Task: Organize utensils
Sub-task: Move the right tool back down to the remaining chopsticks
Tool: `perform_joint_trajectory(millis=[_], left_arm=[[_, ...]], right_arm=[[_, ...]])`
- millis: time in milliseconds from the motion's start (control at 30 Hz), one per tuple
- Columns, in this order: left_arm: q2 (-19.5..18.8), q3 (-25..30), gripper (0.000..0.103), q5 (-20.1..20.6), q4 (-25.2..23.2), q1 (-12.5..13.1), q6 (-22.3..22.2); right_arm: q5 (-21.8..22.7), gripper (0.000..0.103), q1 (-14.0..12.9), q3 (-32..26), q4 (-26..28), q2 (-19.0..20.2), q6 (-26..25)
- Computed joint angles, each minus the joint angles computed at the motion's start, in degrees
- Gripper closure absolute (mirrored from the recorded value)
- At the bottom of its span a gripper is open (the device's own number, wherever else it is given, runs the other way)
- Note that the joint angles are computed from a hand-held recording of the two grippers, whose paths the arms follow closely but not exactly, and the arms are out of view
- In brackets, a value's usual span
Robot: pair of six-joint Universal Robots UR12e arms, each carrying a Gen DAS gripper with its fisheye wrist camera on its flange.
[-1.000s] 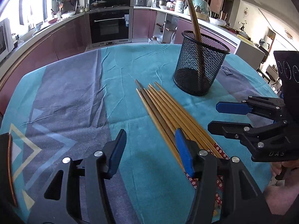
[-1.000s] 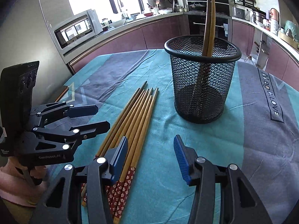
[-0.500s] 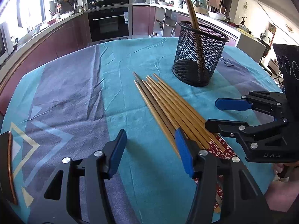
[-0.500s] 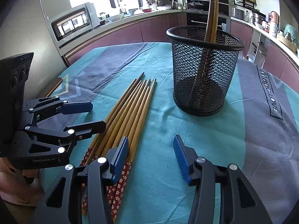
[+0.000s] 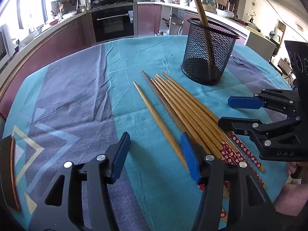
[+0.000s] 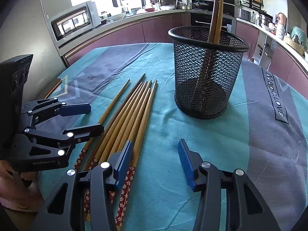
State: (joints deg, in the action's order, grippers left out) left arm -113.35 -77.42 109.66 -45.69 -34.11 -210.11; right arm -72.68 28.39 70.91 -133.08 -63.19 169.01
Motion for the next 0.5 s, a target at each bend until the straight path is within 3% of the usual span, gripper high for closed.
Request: perform_joint_trajectory(millis=[100,500], left_arm=[[-0.05,0.04,0.050,-0.03,0.02,0.05,0.14],[-0.60,0.78,0.059,0.18,-0.32,0.55,1.02]], right_arm=[[-1.97,0.064,0.35,-0.21,0.02,0.10,-0.58],[-2.60,0.065,1.18,-2.97,0.99,1.92,-2.08]])
